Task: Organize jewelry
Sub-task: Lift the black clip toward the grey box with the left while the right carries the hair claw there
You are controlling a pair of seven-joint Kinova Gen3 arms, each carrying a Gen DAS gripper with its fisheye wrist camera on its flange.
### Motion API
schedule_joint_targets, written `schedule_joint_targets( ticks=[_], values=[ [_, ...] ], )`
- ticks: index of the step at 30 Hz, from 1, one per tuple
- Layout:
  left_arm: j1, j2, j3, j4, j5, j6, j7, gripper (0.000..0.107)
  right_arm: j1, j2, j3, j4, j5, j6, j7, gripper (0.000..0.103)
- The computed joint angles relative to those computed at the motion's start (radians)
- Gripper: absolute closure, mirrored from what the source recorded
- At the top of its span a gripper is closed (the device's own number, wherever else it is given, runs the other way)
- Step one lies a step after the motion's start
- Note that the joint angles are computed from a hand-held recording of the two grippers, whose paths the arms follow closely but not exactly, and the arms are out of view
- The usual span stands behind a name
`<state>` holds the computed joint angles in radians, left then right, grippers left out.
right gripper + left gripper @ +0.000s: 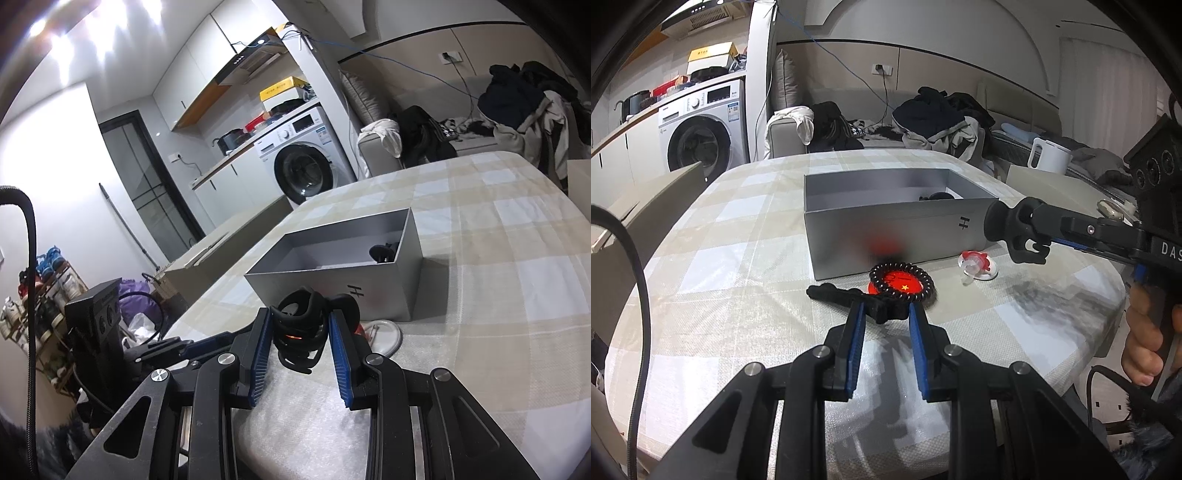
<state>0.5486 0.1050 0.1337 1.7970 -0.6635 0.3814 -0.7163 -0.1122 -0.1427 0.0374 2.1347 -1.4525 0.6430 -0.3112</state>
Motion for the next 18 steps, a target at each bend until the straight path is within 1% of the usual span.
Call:
schedule_joint_targets(
  ticks=[2,4,12,18],
  values=[
    [0.002,-0.001,-0.001,0.001,-0.010,-0.004,0.005,0.090,-0.001,-0.002,-0.001,0.001,-0.001,-0.003,0.000,0.073],
    [0.008,-0.002,-0.005,0.003,-0.033,-0.004,0.021,0.095,-0.002,-0.002,0.000,0.001,0.000,-0.003,-0.001,0.073],
    [-0.004,-0.001,0.003,0.000,-0.005,0.000,-0.011,0.095,-0.002,0.000,0.001,0.000,0.003,0.000,0.000,0.073],
    [-0.004,-0.009,0.001,0.012,-0.012,-0.007,0.006,0.095,-0.004,-0.001,-0.002,-0.001,0.006,-0.004,-0.007,0.073]
  ],
)
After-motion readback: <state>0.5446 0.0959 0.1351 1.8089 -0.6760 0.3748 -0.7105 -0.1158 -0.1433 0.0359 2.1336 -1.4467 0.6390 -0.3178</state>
